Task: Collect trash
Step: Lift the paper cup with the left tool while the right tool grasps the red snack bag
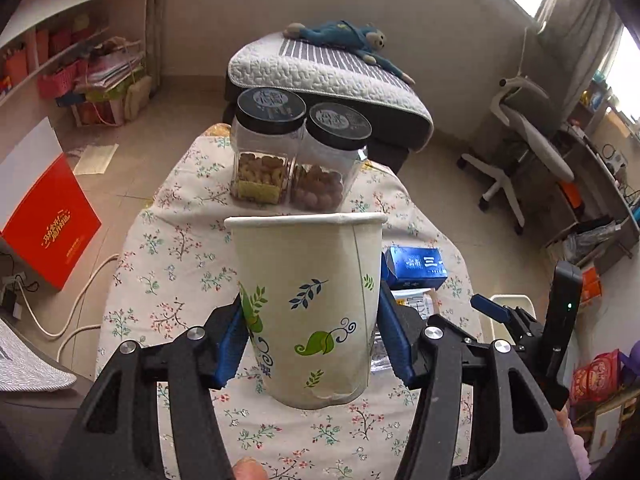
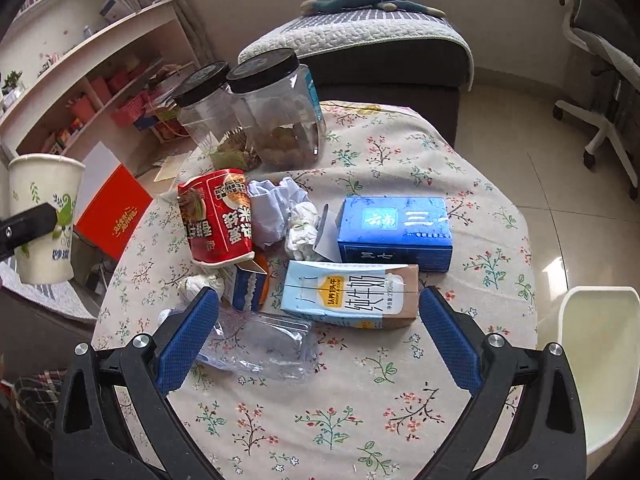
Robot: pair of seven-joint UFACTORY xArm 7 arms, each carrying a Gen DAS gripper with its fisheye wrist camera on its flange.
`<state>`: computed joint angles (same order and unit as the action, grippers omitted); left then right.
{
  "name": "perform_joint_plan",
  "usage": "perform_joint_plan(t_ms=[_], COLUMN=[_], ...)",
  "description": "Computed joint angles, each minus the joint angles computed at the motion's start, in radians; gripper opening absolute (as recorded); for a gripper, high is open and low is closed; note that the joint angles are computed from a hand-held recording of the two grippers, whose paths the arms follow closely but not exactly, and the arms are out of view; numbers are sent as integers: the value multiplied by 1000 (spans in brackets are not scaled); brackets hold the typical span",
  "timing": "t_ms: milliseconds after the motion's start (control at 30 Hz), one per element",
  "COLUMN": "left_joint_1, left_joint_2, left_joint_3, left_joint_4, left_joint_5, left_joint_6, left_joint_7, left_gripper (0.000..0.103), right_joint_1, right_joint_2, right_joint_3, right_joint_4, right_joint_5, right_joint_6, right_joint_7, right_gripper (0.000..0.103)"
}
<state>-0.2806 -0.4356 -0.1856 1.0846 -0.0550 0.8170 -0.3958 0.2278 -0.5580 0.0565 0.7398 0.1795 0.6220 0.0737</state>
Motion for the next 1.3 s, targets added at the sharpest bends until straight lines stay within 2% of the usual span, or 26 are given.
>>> perform_joint_plan(t_ms=[67,133,167,267,367,600,667,700,733,867,933,1033,1067,1100,1200,1267,1300], left_joint_1=[15,-3,-3,-5,-10,-7,-4,-3,-2,4,12,16,15,12,9,5,2], left_joint_2=[-15,-25,-21,-15,-16,15,22,28,32,33,20,6,3,0,-12,-16,-18], left_joint_3=[17,57,57,75,95,106,99,96,94,97,104,124,130,136,142,144,147], left_joint_4=[-17,-56,-68,-99,-119,-117,-117,-114,-113,-115,-125,-133,-134,-134,-140,-142,-142], left_joint_5=[3,-59,-71,-99,-141,-198,-195,-195,-195,-198,-201,-224,-235,-247,-269,-281,-288], left_joint_6=[-51,-104,-120,-117,-129,-152,-158,-159,-158,-157,-165,-167,-167,-168,-175,-176,-177], left_joint_7=[-5,27,29,58,91,124,127,126,126,126,123,127,131,137,149,156,162], left_gripper=[58,58,58,58,59,59,59,59,59,59,59,59,59,59,59,59,59], right_joint_1=[89,144,165,180,207,152,127,112,97,41,28,29,35,39,49,57,64], right_joint_2=[60,122,155,254,331,436,447,454,468,472,450,384,359,342,274,268,268], right_joint_3=[-37,-56,-66,-79,-126,-102,-77,-64,-57,-23,-14,7,2,-3,16,22,20], right_joint_4=[31,68,90,159,215,270,289,300,316,342,337,287,271,262,203,193,191], right_joint_5=[73,131,162,255,445,659,639,616,614,606,624,571,575,572,503,461,455], right_joint_6=[-58,-98,-107,-103,-65,-46,-38,-29,-3,75,118,137,166,207,197,193,184], right_joint_7=[-106,-201,-247,-338,-491,-668,-657,-642,-641,-627,-668,-681,-689,-686,-631,-589,-584], right_gripper=[96,96,96,96,96,96,77,56,52,52,42,38,32,17,20,27,48])
